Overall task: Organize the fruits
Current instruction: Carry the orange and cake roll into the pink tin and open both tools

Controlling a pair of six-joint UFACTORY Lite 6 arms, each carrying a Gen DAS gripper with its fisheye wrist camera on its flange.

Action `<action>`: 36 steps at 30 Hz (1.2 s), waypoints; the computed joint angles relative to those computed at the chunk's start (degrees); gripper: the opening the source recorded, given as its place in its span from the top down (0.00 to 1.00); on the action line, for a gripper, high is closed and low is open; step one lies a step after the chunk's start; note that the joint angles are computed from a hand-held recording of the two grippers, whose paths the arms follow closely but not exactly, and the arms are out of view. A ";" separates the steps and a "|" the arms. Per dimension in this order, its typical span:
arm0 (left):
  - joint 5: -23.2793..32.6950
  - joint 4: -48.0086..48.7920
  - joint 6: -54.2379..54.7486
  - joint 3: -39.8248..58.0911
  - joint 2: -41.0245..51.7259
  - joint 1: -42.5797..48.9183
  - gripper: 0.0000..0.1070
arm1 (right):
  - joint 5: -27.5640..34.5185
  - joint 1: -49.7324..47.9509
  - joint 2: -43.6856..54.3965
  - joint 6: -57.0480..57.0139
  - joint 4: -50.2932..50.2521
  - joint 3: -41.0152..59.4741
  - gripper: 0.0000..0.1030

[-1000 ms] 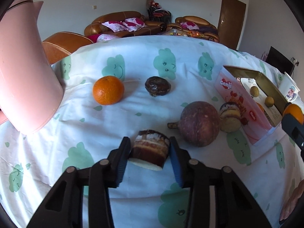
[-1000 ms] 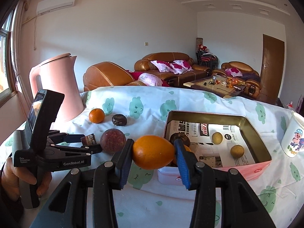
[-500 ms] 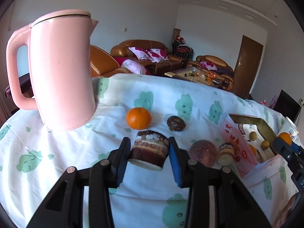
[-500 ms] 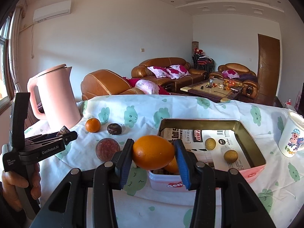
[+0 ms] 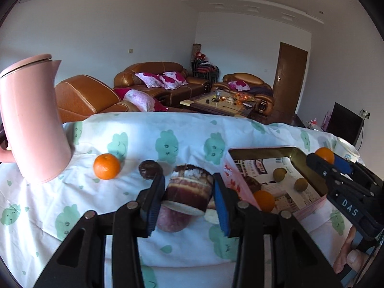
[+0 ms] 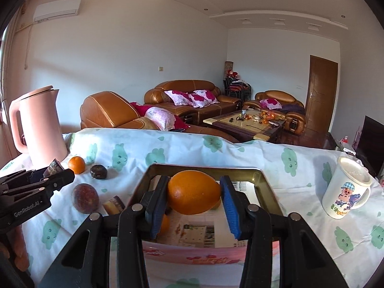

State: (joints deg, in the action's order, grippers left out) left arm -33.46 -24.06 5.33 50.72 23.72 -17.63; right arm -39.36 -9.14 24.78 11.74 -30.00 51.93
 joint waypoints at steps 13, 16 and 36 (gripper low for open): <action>8.14 -12.63 11.40 23.90 15.56 -8.54 0.61 | 7.75 -5.74 12.20 9.53 -7.67 17.81 0.56; 11.09 -20.15 18.90 30.73 19.73 -9.46 0.61 | 8.81 -6.68 14.08 11.47 -9.54 20.66 0.56; 16.43 -54.47 54.10 50.55 32.61 -10.60 0.61 | 13.86 -6.67 22.57 29.80 -29.98 33.04 0.55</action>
